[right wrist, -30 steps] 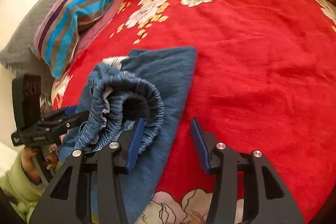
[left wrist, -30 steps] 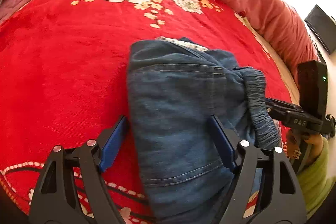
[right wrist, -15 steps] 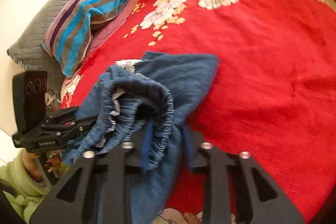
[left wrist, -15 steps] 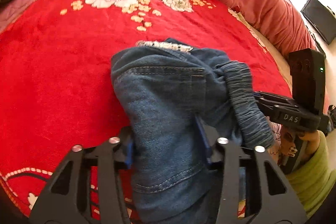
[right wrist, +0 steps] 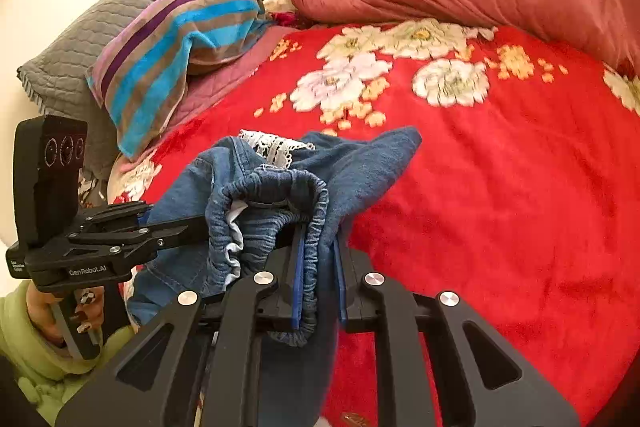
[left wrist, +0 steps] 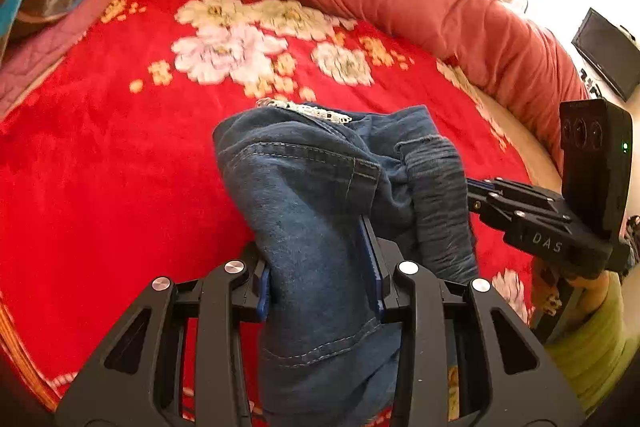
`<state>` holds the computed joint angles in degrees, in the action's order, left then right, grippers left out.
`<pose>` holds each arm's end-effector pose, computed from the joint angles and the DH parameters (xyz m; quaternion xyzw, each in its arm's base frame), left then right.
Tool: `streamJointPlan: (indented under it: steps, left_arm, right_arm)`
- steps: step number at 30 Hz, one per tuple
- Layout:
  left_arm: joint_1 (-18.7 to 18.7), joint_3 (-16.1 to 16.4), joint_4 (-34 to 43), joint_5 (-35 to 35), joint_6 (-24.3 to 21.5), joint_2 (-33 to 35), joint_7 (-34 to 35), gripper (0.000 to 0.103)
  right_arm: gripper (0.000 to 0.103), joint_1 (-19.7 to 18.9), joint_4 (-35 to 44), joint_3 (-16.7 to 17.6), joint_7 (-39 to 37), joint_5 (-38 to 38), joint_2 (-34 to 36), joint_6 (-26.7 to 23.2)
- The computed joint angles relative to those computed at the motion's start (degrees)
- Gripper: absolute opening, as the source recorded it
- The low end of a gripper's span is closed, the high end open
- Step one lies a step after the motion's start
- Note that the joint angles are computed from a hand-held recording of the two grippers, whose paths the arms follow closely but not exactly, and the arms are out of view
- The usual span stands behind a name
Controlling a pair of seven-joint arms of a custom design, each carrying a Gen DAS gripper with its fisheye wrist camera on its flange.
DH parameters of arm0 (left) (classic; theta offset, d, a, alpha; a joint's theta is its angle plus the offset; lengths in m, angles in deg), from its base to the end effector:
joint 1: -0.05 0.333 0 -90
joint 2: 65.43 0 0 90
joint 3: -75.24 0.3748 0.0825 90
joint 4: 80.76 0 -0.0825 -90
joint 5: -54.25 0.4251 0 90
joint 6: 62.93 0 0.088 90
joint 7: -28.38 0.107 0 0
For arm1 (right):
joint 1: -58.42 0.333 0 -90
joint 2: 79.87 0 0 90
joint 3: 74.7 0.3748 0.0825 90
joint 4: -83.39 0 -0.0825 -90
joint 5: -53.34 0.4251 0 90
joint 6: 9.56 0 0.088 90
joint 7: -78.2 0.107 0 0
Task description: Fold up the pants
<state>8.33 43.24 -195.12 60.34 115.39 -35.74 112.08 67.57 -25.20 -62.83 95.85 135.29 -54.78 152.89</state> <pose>0.6612 -0.2533 0.3333 -0.5733 0.7424 -0.3366 0.0833 0.6716 0.1900 0.3213 -0.7257 0.5485 -0.0347 0.4139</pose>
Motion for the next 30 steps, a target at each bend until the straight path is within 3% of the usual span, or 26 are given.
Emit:
streamJointPlan:
  steps: [13, 20, 23, 25, 27, 30]
  left_arm:
    - [-3.98, 5.24, 7.04, 0.64, -2.34, 3.48, -1.07, 0.027]
    - [-8.13, 10.69, 8.34, 0.93, -4.59, 4.53, -3.39, 0.03]
    - [-9.56, 12.62, 8.16, 1.6, -4.89, 4.57, -4.32, 0.039]
    - [-9.48, 12.75, 7.71, 1.66, -4.66, 4.41, -4.66, 0.044]
    - [-9.59, 13.07, 7.0, 1.91, -4.29, 3.8, -5.02, 0.047]
    - [-10.07, 13.82, 5.11, 2.6, -3.15, 2.02, -5.82, 0.052]
  right_arm:
    - [0.012, -0.14, 7.59, 1.14, 10.51, -12.63, 5.81, 4.19]
    - [0.015, 1.78, 7.03, -1.2, 23.89, -24.24, 7.8, 7.03]
    - [0.028, 3.82, 6.65, -4.38, 32.27, -30.11, 8.43, 6.76]
    - [0.034, 3.39, 6.19, -4.11, 34.36, -31.95, 8.52, 7.19]
    - [0.038, 2.44, 5.29, -3.03, 35.42, -33.02, 8.06, 8.48]
    - [0.057, -1.0, 3.09, 1.3, 34.23, -32.64, 6.58, 11.74]
